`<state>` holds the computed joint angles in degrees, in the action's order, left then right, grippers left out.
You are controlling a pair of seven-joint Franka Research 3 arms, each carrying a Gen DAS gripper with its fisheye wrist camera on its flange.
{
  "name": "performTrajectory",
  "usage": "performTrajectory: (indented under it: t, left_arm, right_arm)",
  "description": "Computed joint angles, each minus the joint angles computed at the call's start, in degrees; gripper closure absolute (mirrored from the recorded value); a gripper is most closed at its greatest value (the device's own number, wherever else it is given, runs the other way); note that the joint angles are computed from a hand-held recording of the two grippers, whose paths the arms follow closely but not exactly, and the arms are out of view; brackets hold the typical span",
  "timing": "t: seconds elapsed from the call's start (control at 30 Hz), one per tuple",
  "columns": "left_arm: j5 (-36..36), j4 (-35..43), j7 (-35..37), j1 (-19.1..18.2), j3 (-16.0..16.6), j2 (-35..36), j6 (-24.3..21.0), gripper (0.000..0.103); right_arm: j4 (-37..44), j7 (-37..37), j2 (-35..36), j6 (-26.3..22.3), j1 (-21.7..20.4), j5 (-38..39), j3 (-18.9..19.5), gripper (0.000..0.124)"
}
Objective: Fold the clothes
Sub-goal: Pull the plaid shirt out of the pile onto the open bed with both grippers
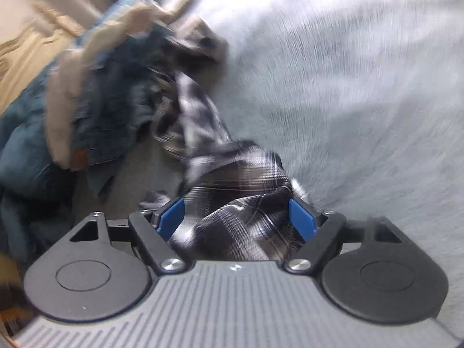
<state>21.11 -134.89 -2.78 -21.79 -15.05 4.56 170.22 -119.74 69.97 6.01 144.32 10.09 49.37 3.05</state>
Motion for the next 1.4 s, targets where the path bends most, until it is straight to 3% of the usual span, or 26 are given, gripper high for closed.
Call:
performTrajectory:
  t: [0.03, 0.07, 0.1, 0.13, 0.33, 0.47, 0.6, 0.67, 0.8, 0.9, 0.97, 1.03, 1.13, 1.2, 1.3, 1.4]
  left_arm:
    - [2.36, -0.3, -2.34, -0.71, 0.42, -0.76, -0.9, 0.069]
    - [4.91, -0.55, -4.56, -1.18, 0.58, -1.77, -1.96, 0.071]
    - [6.73, -1.0, -6.62, -1.35, 0.37, -2.87, -2.8, 0.071]
    - [7.73, -1.56, -7.96, -1.31, -0.07, -4.07, -3.55, 0.072]
    - [10.29, -3.97, -13.59, -1.61, -4.73, -12.27, -10.33, 0.074]
    - [4.67, -5.92, -11.22, -4.1, -6.39, -17.42, -15.19, 0.074]
    - [-2.7, -6.01, -7.46, -6.97, -6.71, -20.24, -20.28, 0.074]
    - [-5.21, -4.94, -3.69, -8.2, -6.58, -20.39, -23.32, 0.074]
    - [-5.55, -0.67, 5.5, -9.42, -7.28, -18.69, -29.46, 0.073]
    - [-3.22, 3.35, 10.17, -9.37, -8.24, -16.18, -32.69, 0.073]
    - [-0.9, 6.1, 12.22, -9.49, -9.02, -14.56, -34.53, 0.073]
    - [1.79, 8.86, 14.89, -9.9, -9.65, -12.87, -36.2, 0.073]
    - [6.6, 13.44, 21.43, -11.21, -10.52, -9.57, -38.37, 0.073]
    - [9.62, 16.22, 26.05, -12.28, -10.82, -7.2, -39.16, 0.073]
    - [12.35, 19.35, 32.09, -13.98, -10.8, -3.76, -38.92, 0.073]
    - [13.27, 21.65, 37.07, -15.64, -10.56, -1.08, -37.97, 0.075]
  right_arm:
    - [0.74, 1.23, 0.9, -1.22, 0.16, -1.56, -0.06, 0.067]
    - [1.05, 1.83, 1.34, -1.95, 0.24, -2.46, -0.01, 0.101]
    - [0.0, 0.8, 0.48, -1.29, 0.2, -1.62, 0.2, 0.116]
    - [-1.03, -0.26, -0.39, -0.66, 0.23, -0.75, 0.35, 0.119]
    - [-10.38, -5.25, -12.5, 4.97, 0.15, 7.67, -1.93, 0.12]
    - [-17.91, 0.12, -23.28, 7.12, -2.16, 2.21, -4.87, 0.12]
    - [-25.09, 11.29, -31.6, 7.74, -8.85, -11.93, -5.3, 0.12]
    - [-27.52, 16.72, -33.79, 5.01, -13.64, -21.3, -4.28, 0.118]
    - [-28.9, 27.26, -36.05, -3.54, -22.22, -41.72, 0.57, 0.113]
    - [-31.07, 31.35, -40.79, -3.26, -23.99, -51.74, 3.12, 0.102]
    - [-31.43, 29.35, -42.58, -2.25, -19.09, -49.59, 0.37, 0.099]
    - [-28.68, 22.16, -40.85, -4.76, -9.82, -40.78, -4.89, 0.097]
    - [-22.62, 9.05, -35.72, -12.72, 2.87, -23.89, -10.83, 0.094]
    - [-16.46, 2.12, -30.04, -21.36, 8.69, -14.43, -12.76, 0.084]
    - [-8.24, -3.8, -22.47, -31.27, 12.43, -8.08, -11.54, 0.079]
    - [-0.12, -6.29, -15.39, -40.81, 13.32, -8.55, -8.66, 0.073]
